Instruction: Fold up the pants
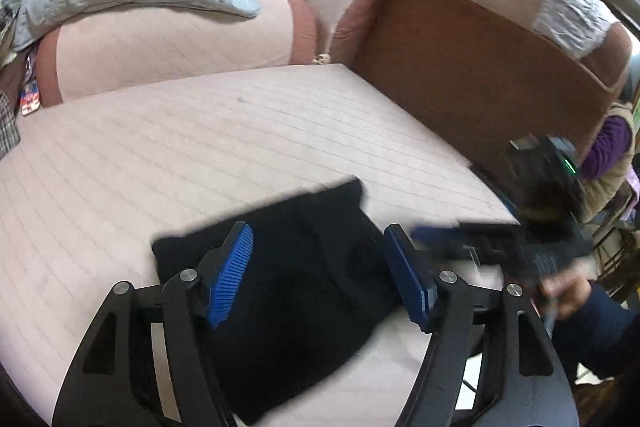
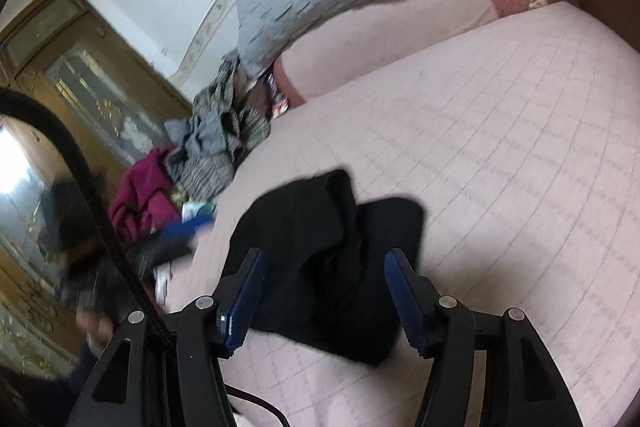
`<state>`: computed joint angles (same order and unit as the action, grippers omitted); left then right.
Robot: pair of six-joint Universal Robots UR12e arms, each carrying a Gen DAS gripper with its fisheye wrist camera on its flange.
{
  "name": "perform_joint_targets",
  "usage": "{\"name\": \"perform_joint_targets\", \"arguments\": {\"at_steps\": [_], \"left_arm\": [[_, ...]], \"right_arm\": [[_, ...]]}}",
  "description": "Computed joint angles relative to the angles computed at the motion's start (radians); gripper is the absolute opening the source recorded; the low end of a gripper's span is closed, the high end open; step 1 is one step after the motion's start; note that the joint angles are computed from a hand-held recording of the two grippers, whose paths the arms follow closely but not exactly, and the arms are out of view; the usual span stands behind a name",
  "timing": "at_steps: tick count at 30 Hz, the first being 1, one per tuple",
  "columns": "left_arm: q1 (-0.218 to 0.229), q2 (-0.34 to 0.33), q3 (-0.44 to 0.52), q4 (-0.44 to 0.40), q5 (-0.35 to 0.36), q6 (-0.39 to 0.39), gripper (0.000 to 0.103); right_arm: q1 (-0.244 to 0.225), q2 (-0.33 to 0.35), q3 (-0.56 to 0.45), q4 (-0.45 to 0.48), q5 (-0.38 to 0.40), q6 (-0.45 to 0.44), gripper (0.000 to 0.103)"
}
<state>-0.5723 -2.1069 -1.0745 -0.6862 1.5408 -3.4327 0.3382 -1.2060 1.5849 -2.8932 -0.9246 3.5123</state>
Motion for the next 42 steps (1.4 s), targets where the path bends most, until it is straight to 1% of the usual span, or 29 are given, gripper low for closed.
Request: {"name": "perform_joint_targets", "arguments": {"at_steps": [1, 3, 5, 6, 7, 8, 10, 11, 12, 13, 14, 15, 16, 17, 19, 21, 23, 25, 28, 29, 32, 33, 34, 36, 38, 40, 42], "left_arm": [[0.011, -0.004, 0.006, -0.017, -0.019, 0.009, 0.068], [0.031, -0.025, 0.043, -0.074, -0.063, 0.035, 0.068], [0.046, -0.060, 0.103, -0.148, -0.117, 0.080, 0.068], [0.046, -0.068, 0.116, -0.170, -0.107, 0.091, 0.068], [0.047, -0.084, 0.141, -0.204, -0.096, 0.105, 0.068], [0.049, -0.098, 0.164, -0.243, -0.106, 0.124, 0.068], [0.051, -0.110, 0.177, -0.303, -0.124, 0.152, 0.068], [0.051, -0.113, 0.175, -0.313, -0.128, 0.158, 0.068], [0.049, -0.117, 0.176, -0.316, -0.124, 0.161, 0.068], [0.046, -0.115, 0.166, -0.307, -0.109, 0.160, 0.066], [0.043, -0.110, 0.152, -0.286, -0.100, 0.155, 0.063], [0.042, -0.106, 0.144, -0.268, -0.104, 0.150, 0.052], [0.041, -0.103, 0.137, -0.248, -0.109, 0.146, 0.045], [0.039, -0.100, 0.133, -0.233, -0.106, 0.145, 0.044], [0.035, -0.103, 0.140, -0.198, -0.118, 0.142, 0.038], [0.027, -0.106, 0.153, -0.173, -0.124, 0.135, 0.038], [0.016, -0.121, 0.181, -0.170, -0.114, 0.146, 0.038], [0.005, -0.146, 0.215, -0.197, -0.092, 0.150, 0.038], [-0.006, -0.176, 0.244, -0.261, -0.055, 0.109, 0.038], [-0.008, -0.179, 0.242, -0.263, -0.044, 0.099, 0.038], [-0.006, -0.165, 0.217, -0.214, -0.042, 0.078, 0.042], [-0.008, -0.156, 0.210, -0.210, -0.025, 0.063, 0.045], [-0.011, -0.149, 0.204, -0.206, 0.004, 0.047, 0.045], [-0.018, -0.132, 0.186, -0.181, 0.060, 0.033, 0.046], [-0.024, -0.114, 0.164, -0.154, 0.112, 0.020, 0.046], [-0.031, -0.094, 0.141, -0.147, 0.163, -0.004, 0.046], [-0.036, -0.073, 0.111, -0.141, 0.207, -0.031, 0.046]], "right_arm": [[0.010, 0.000, -0.004, 0.024, -0.010, -0.029, 0.059], [0.034, 0.001, -0.020, 0.086, -0.062, -0.101, 0.059], [0.056, 0.007, -0.040, 0.139, -0.118, -0.174, 0.059], [0.064, 0.014, -0.050, 0.150, -0.142, -0.194, 0.059], [0.072, 0.020, -0.057, 0.152, -0.167, -0.202, 0.059], [0.075, 0.026, -0.062, 0.150, -0.176, -0.195, 0.059], [0.077, 0.041, -0.070, 0.123, -0.170, -0.147, 0.059], [0.076, 0.049, -0.073, 0.106, -0.163, -0.125, 0.057], [0.076, 0.055, -0.073, 0.089, -0.155, -0.109, 0.036], [0.078, 0.062, -0.077, 0.081, -0.154, -0.097, 0.028], [0.083, 0.066, -0.079, 0.077, -0.183, -0.087, 0.017], [0.083, 0.070, -0.078, 0.059, -0.191, -0.071, 0.012], [0.081, 0.070, -0.077, 0.046, -0.187, -0.055, 0.011], [0.078, 0.067, -0.073, 0.032, -0.179, -0.043, 0.009], [0.070, 0.056, -0.065, -0.004, -0.171, -0.036, 0.009], [0.065, 0.037, -0.056, -0.023, -0.189, -0.050, 0.008], [0.060, 0.017, -0.044, -0.030, -0.214, -0.066, 0.008], [0.057, 0.003, -0.032, -0.009, -0.241, -0.075, 0.008], [0.056, 0.001, -0.022, 0.072, -0.273, -0.071, 0.008], [0.060, 0.004, -0.023, 0.099, -0.295, -0.076, 0.008], [0.064, 0.008, -0.023, 0.096, -0.318, -0.066, 0.009], [0.062, 0.006, -0.030, 0.111, -0.313, -0.073, 0.010], [0.061, 0.002, -0.031, 0.120, -0.314, -0.083, 0.011], [0.061, -0.007, -0.033, 0.122, -0.341, -0.107, 0.013], [0.064, -0.017, -0.025, 0.096, -0.361, -0.120, 0.013], [0.063, -0.029, -0.014, 0.072, -0.349, -0.124, 0.014], [0.068, -0.032, -0.018, 0.066, -0.337, -0.145, 0.014]]}}
